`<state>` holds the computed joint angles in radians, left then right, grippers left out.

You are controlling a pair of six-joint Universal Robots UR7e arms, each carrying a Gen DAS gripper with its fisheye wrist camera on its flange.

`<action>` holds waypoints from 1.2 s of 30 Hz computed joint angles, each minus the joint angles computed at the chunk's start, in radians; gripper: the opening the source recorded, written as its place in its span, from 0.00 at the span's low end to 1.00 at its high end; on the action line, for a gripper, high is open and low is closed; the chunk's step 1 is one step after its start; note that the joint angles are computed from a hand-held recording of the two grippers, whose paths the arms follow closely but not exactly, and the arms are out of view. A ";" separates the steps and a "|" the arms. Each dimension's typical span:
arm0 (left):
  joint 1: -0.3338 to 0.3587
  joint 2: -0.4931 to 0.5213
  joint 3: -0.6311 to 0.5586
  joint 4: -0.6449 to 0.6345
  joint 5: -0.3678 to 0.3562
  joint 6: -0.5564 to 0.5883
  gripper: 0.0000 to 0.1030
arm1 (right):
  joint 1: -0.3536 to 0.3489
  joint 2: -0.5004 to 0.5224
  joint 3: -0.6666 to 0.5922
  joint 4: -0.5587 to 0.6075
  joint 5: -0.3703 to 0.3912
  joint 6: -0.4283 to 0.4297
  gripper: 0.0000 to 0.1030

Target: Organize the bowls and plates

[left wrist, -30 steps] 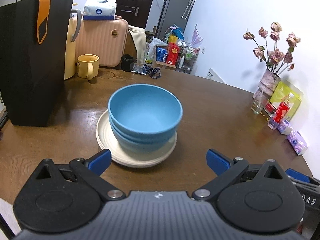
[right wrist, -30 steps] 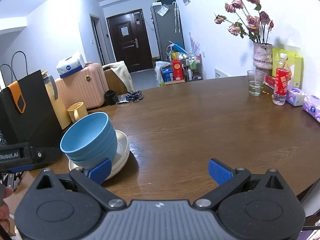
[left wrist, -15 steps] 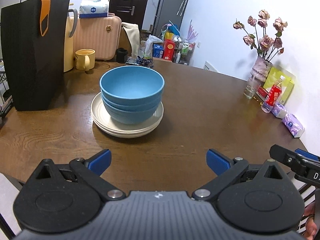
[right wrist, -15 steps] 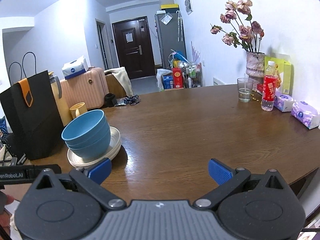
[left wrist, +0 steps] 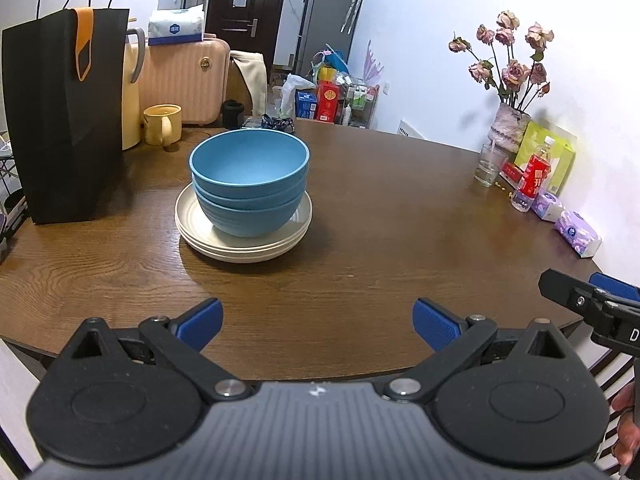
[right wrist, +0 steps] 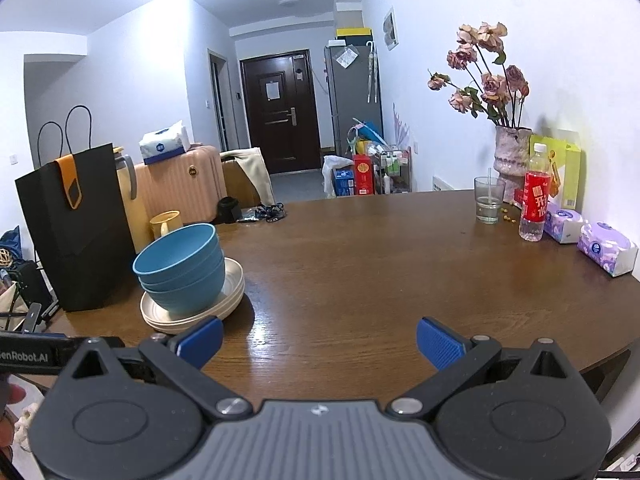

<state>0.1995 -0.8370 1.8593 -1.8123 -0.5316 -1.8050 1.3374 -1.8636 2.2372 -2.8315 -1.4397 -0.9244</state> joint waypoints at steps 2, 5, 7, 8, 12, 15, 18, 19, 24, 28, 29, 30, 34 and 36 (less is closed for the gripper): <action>-0.002 0.000 0.001 0.001 0.002 -0.003 1.00 | -0.003 -0.004 0.001 0.001 0.005 -0.003 1.00; -0.003 -0.001 0.002 0.001 0.003 -0.004 1.00 | -0.006 -0.007 0.002 0.002 0.009 -0.005 1.00; -0.004 -0.001 0.004 -0.002 0.005 -0.003 1.00 | -0.005 -0.007 0.003 0.002 0.007 -0.002 1.00; -0.004 -0.001 0.004 -0.004 0.004 -0.003 1.00 | -0.004 -0.007 0.004 -0.002 0.004 -0.001 1.00; -0.007 -0.001 0.007 -0.007 0.003 0.000 1.00 | -0.007 -0.012 0.009 -0.006 0.007 0.002 1.00; -0.008 -0.001 0.006 -0.004 0.003 -0.002 1.00 | -0.010 -0.015 0.010 -0.007 0.011 0.004 1.00; -0.008 -0.004 0.008 -0.003 0.005 0.000 1.00 | -0.009 -0.016 0.012 -0.012 0.011 0.005 1.00; -0.009 -0.004 0.008 -0.001 0.006 -0.001 1.00 | -0.009 -0.016 0.012 -0.014 0.011 0.006 1.00; -0.009 -0.004 0.007 0.000 0.006 -0.002 1.00 | -0.009 -0.018 0.013 -0.015 0.012 0.005 1.00; -0.012 -0.004 0.003 0.015 0.008 -0.011 1.00 | -0.010 -0.019 0.014 -0.015 0.014 0.005 1.00; -0.012 -0.004 0.003 0.015 0.008 -0.011 1.00 | -0.010 -0.021 0.015 -0.015 0.015 0.005 1.00; -0.012 -0.004 0.004 0.013 0.008 -0.009 1.00 | -0.010 -0.022 0.014 -0.015 0.016 0.005 1.00; -0.015 -0.007 0.005 0.017 0.009 -0.010 1.00 | -0.010 -0.024 0.014 -0.014 0.017 0.005 1.00; -0.017 -0.009 0.007 0.017 0.009 -0.012 1.00 | -0.010 -0.025 0.013 -0.012 0.018 0.004 1.00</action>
